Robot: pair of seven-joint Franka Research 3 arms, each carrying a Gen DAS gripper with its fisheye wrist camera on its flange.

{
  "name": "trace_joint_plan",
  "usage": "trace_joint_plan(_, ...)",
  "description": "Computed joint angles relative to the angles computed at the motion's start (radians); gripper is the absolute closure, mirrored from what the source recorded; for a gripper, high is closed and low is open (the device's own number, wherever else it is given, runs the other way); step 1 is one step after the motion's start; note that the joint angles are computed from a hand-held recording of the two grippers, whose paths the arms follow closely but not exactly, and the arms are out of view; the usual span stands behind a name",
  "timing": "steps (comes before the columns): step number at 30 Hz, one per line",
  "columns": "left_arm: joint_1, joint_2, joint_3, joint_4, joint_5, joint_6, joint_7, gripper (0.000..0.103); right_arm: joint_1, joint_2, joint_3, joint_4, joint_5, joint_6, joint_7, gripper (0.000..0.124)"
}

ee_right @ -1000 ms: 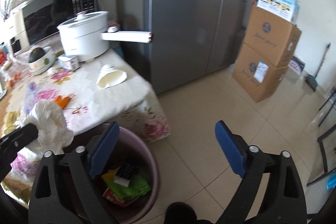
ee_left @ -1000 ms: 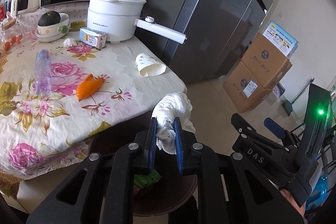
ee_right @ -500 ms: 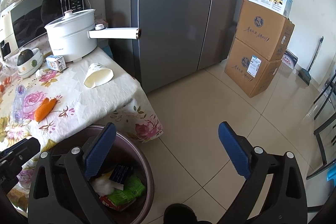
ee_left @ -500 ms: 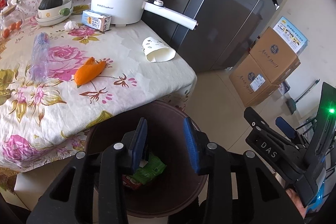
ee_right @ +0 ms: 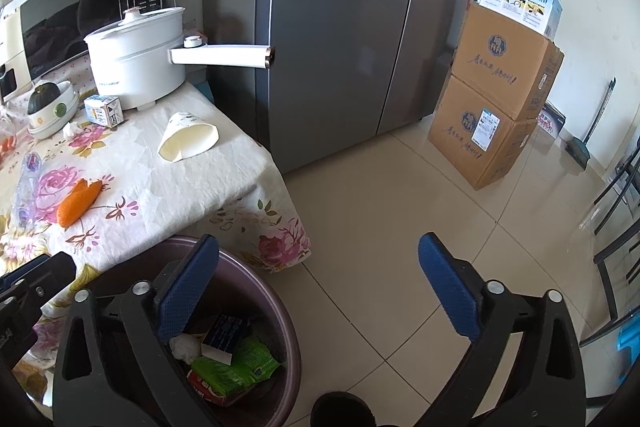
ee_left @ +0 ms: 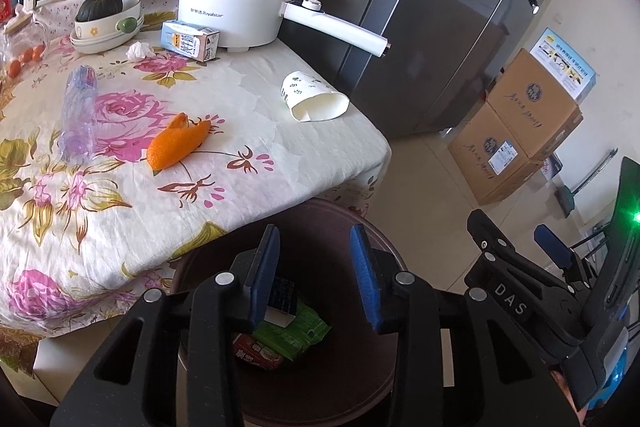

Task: Collect trash
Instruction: 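Reach the left tool to the clear plastic bottle while the right tool moves toward another tissue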

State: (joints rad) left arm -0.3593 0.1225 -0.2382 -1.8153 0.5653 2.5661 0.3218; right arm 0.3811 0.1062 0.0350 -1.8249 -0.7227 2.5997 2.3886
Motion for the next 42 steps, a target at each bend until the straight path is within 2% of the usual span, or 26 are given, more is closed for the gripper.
trace_joint_plan(13, 0.031, -0.02, 0.017, -0.036, -0.008, 0.026, -0.012, 0.064, 0.048, 0.063, -0.007, 0.085, -0.055, -0.024, 0.036, 0.028)
trace_joint_plan(24, 0.093, -0.078, 0.031, -0.096, -0.008, 0.044, -0.031, 0.064, 0.13, 0.178, -0.031, 0.251, -0.013, -0.05, -0.032, 0.028)
trace_joint_plan(34, 0.167, -0.143, 0.048, -0.168, -0.001, 0.053, -0.062, 0.062, 0.219, 0.333, -0.064, 0.481, 0.077, -0.085, -0.153, 0.028)
trace_joint_plan(36, 0.183, -0.153, 0.051, -0.179, 0.01, 0.051, -0.075, 0.058, 0.238, 0.375, -0.072, 0.545, 0.102, -0.097, -0.188, 0.028)
trace_joint_plan(42, 0.225, -0.166, 0.062, -0.192, 0.018, 0.051, -0.08, 0.058, 0.288, 0.52, -0.099, 0.768, 0.186, -0.147, -0.291, 0.028)
